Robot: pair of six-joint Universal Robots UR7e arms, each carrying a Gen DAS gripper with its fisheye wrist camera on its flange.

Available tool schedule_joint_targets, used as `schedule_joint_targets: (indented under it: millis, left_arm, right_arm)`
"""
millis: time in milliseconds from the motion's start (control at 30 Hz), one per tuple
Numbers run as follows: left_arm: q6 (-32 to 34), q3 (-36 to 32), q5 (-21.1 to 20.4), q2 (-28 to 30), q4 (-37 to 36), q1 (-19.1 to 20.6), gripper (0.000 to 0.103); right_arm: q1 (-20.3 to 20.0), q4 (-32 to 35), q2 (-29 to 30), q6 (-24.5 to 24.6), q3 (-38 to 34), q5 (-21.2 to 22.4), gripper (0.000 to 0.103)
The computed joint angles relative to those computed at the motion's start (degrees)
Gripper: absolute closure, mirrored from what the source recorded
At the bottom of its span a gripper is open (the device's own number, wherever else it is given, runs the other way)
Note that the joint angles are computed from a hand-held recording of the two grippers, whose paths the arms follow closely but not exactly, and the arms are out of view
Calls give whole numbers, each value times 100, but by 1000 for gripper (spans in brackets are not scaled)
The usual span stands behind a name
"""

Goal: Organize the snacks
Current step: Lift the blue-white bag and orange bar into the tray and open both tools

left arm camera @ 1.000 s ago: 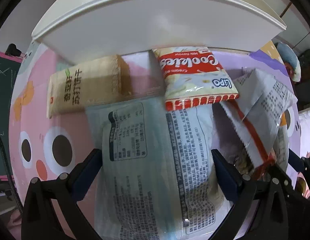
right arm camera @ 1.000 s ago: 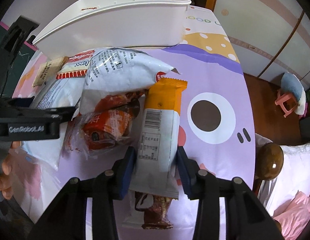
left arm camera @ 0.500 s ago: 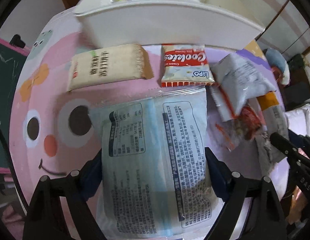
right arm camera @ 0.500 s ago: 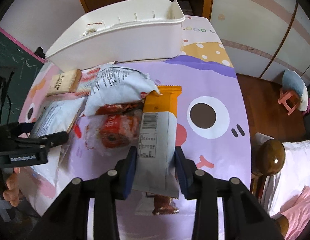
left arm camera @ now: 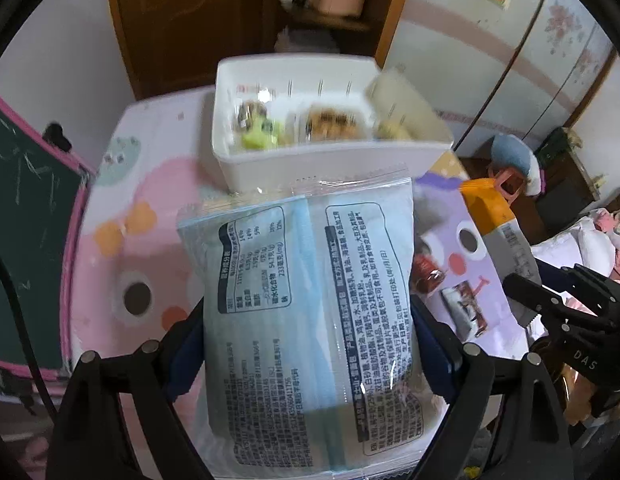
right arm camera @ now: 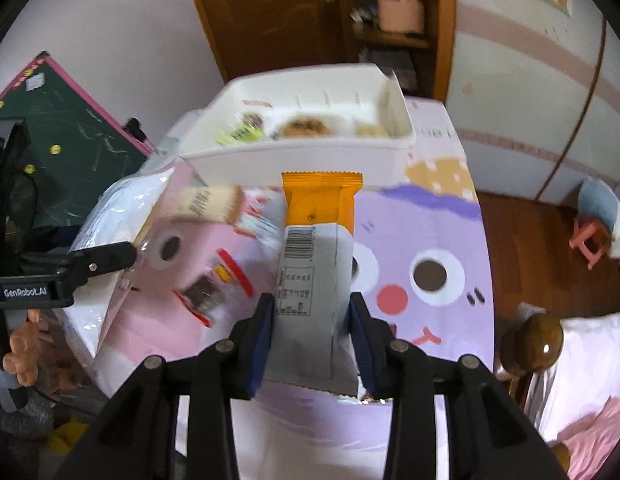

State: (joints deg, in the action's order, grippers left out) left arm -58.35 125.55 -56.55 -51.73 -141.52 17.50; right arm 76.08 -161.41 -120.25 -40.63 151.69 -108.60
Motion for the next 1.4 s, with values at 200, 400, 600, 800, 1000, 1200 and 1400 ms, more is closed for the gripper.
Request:
schedule_joint_targets:
  millis: [200, 400, 600, 800, 1000, 1200, 1400]
  left_arm:
    - [196, -184, 355, -424, 504, -178, 14]
    - [482, -496, 879, -678, 962, -231, 14]
    - [800, -994, 1410, -725, 1418, -212, 13]
    - [1264, -1631, 1865, -546, 1540, -80, 13]
    - [1694, -2366, 2032, -147, 1362, 302, 13]
    - [2200, -2854, 1948, 275, 731, 784, 13]
    - [2380, -3160, 1784, 760, 421, 1241, 13]
  right_arm:
    - [985, 102, 152, 359, -290, -351, 66]
    - [1851, 7, 542, 627, -761, -720, 66]
    - [2560, -134, 1057, 827, -1435, -1104, 66]
    - [3049, -521, 1786, 810, -2171, -1467, 66]
    - [3129, -886, 2452, 871, -2756, -1615, 65]
    - [2864, -931, 2969, 1154, -3264, -1565, 65]
    - [2373, -738, 3282, 1459, -3458, -1362, 65]
